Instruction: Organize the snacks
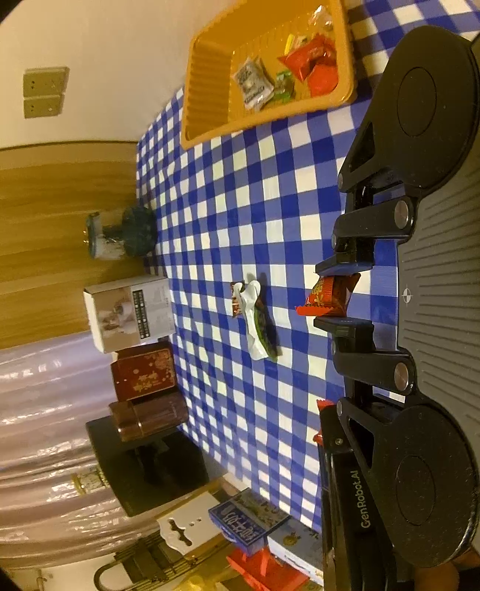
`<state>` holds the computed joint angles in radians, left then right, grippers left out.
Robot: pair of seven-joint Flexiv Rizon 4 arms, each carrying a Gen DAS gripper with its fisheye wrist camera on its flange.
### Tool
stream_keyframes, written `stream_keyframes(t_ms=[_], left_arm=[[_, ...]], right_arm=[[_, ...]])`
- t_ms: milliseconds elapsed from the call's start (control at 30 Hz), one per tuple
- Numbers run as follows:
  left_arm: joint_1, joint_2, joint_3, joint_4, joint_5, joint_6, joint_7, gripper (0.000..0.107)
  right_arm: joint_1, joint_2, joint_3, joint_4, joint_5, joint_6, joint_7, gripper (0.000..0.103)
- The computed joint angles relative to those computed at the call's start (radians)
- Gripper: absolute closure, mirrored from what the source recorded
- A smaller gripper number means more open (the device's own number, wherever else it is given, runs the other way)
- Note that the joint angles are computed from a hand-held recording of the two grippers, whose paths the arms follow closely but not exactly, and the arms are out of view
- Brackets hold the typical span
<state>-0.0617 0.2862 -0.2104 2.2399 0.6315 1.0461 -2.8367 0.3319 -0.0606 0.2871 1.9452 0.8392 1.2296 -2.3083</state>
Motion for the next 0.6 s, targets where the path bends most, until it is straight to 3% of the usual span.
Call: stream_keyframes(t_ms=[267, 600], left_arm=[[-0.016, 0.058, -0.045, -0.005, -0.015, -0.059, -0.025, 0.085], [-0.023, 0.08, -0.068, -0.024, -0.021, -0.096, -0.016, 0.085]], right_arm=[[0.001, 0.094, -0.036, 0.05, 0.041, -0.045, -0.038, 0.08], [0.027, 0.146, -0.089, 0.08, 0.059, -0.061, -0.047, 0.08]])
